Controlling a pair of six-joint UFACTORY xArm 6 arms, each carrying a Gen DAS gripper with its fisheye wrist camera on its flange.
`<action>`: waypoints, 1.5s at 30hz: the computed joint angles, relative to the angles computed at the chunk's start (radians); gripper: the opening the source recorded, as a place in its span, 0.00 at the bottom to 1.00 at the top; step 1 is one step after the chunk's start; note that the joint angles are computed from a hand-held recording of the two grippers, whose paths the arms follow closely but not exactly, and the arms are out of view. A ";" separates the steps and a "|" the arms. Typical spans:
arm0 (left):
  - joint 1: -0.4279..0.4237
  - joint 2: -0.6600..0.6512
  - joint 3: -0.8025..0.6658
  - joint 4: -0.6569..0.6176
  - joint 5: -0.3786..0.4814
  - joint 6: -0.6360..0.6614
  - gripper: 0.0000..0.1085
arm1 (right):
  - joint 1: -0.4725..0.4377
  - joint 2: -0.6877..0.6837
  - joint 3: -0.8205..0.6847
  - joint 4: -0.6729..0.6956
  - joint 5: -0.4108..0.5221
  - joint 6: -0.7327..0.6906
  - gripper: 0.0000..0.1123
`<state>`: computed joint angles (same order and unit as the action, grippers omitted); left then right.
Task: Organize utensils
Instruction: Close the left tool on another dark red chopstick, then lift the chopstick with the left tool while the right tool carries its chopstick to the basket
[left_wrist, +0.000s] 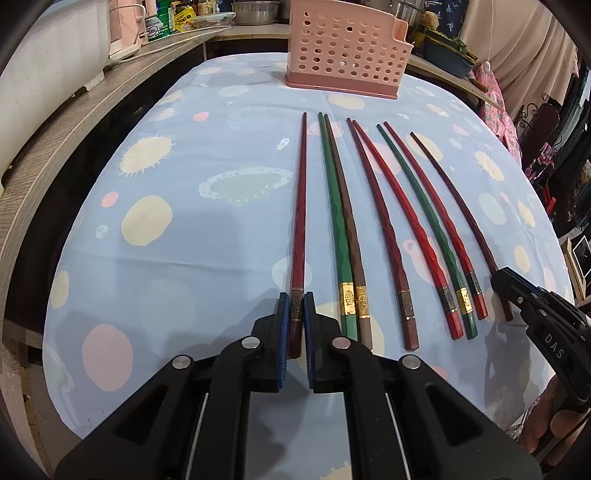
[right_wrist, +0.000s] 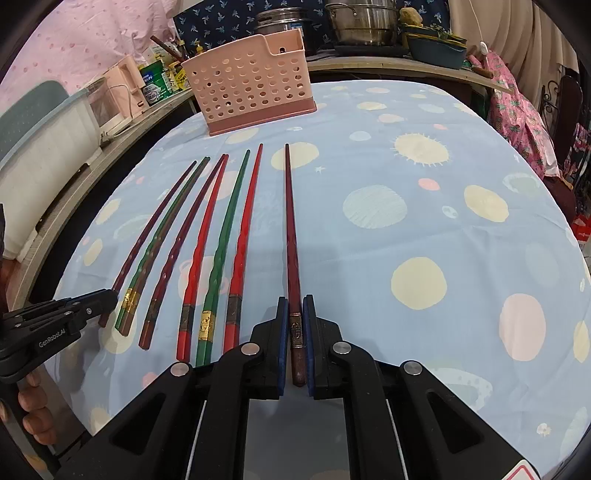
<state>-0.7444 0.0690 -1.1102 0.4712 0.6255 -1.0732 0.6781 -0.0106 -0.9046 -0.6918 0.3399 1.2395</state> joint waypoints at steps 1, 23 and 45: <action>0.000 0.000 -0.002 0.001 0.006 -0.002 0.07 | 0.000 0.000 0.000 0.000 0.000 0.000 0.06; 0.024 -0.087 -0.058 0.102 0.039 -0.068 0.06 | -0.039 -0.121 -0.040 -0.158 0.022 0.094 0.06; 0.134 0.029 -0.361 0.134 0.034 -0.001 0.06 | -0.146 -0.020 -0.302 -0.194 0.003 0.057 0.06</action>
